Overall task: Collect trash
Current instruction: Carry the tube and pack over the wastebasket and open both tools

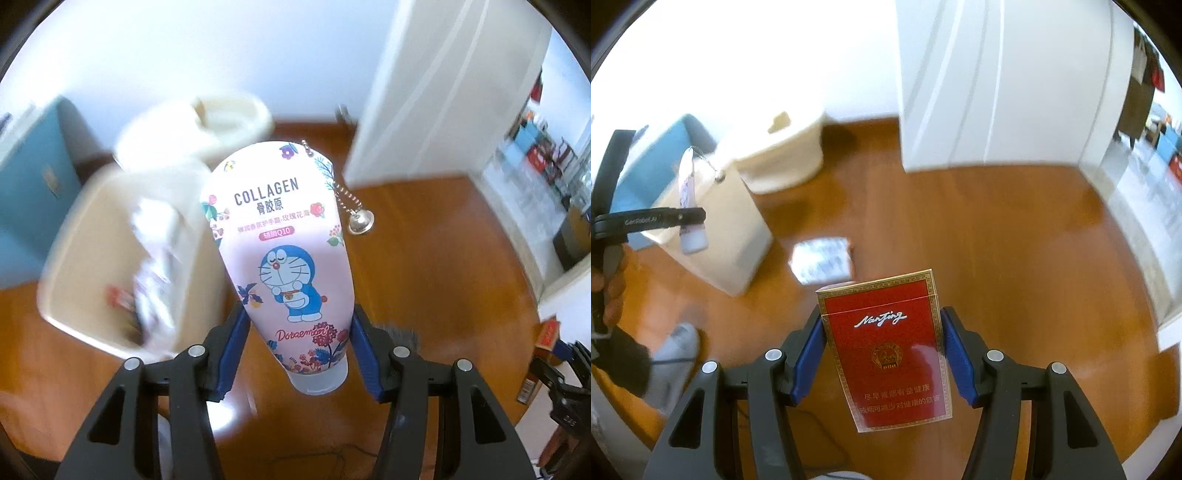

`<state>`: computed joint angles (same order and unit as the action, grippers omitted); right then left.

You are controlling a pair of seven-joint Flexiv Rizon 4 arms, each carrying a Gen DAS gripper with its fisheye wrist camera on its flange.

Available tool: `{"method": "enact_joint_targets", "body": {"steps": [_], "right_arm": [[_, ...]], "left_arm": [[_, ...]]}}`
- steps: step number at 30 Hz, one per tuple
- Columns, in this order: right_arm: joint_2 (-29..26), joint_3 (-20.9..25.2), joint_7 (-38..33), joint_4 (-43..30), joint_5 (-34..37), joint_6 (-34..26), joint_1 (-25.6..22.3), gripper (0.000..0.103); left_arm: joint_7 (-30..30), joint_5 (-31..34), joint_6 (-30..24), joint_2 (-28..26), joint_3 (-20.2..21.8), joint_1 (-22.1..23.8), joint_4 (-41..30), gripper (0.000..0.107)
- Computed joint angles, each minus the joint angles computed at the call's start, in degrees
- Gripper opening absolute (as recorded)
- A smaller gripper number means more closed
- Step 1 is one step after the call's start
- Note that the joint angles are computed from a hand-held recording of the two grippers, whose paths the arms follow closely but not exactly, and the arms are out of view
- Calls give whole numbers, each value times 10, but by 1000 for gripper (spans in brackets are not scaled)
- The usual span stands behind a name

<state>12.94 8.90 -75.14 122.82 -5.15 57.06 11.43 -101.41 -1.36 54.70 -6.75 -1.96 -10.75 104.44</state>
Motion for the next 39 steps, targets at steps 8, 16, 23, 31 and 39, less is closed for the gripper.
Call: {"method": "enact_joint_targets", "body": {"steps": [8, 16, 23, 31, 39], "right_arm": [[10, 37, 39, -123, -58, -78, 38, 63], [-24, 58, 47, -205, -76, -151, 87, 63], [-76, 63, 47, -256, -84, -174, 119, 63], [-151, 62, 72, -344, -108, -164, 161, 63], [-255, 44, 136, -437, -127, -142, 207, 63]], "left_arm": [[94, 8, -48, 27, 40, 75, -44, 53], [119, 15, -82, -15, 48, 104, -43, 54], [123, 11, -115, -33, 50, 115, -83, 58], [200, -37, -105, 4, 54, 137, -96, 77], [251, -81, -105, 48, 73, 168, -113, 77]]}}
